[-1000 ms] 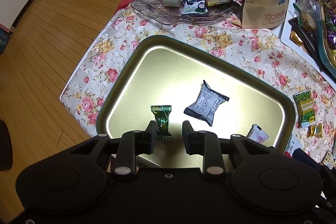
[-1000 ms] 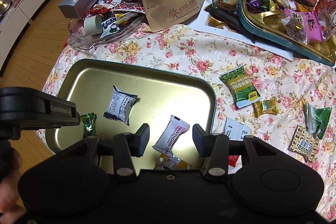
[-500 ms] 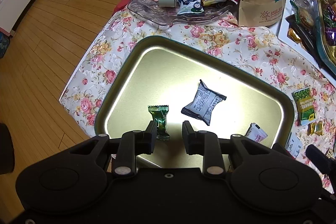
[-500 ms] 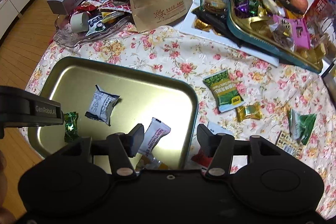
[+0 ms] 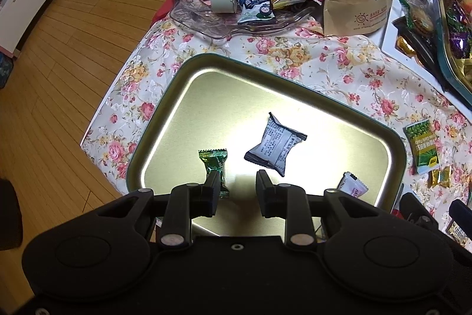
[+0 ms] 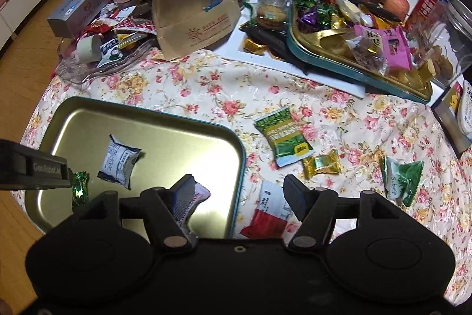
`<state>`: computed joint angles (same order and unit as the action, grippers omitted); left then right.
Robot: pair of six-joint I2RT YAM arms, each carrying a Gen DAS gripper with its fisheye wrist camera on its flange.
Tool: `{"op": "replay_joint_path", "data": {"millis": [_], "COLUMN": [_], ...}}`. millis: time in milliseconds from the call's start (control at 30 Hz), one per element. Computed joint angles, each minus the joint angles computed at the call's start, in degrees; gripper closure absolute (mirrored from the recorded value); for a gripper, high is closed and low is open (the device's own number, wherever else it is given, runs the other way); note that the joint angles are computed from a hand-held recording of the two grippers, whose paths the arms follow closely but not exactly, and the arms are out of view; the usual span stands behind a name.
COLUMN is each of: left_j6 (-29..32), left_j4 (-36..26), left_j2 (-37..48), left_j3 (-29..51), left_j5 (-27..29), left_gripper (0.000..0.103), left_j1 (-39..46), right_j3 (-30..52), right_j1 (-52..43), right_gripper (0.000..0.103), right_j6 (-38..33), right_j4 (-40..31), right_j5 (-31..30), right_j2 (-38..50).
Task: Organize snacks
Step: 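Withdraw both grippers from the gold tray back toward the loose snacks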
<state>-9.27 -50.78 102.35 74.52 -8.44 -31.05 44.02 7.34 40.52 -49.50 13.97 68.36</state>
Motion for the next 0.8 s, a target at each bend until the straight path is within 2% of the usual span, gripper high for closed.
{"op": "replay_joint_path", "data": {"millis": [800], "left_j6": [-4.73], "left_j4": [-1.64], "left_j2": [1.85], "left_j3": [2.87], "left_j5": [-1.52], "left_gripper": [0.066], "left_j1": [-11.41], "right_j3": [-5.27], "right_j1": [-16.43], "right_gripper": [0.035], "right_j6": [-6.73], "right_j4": [-5.89], "right_j5": [-0.86], "right_j2": [-12.34]}}
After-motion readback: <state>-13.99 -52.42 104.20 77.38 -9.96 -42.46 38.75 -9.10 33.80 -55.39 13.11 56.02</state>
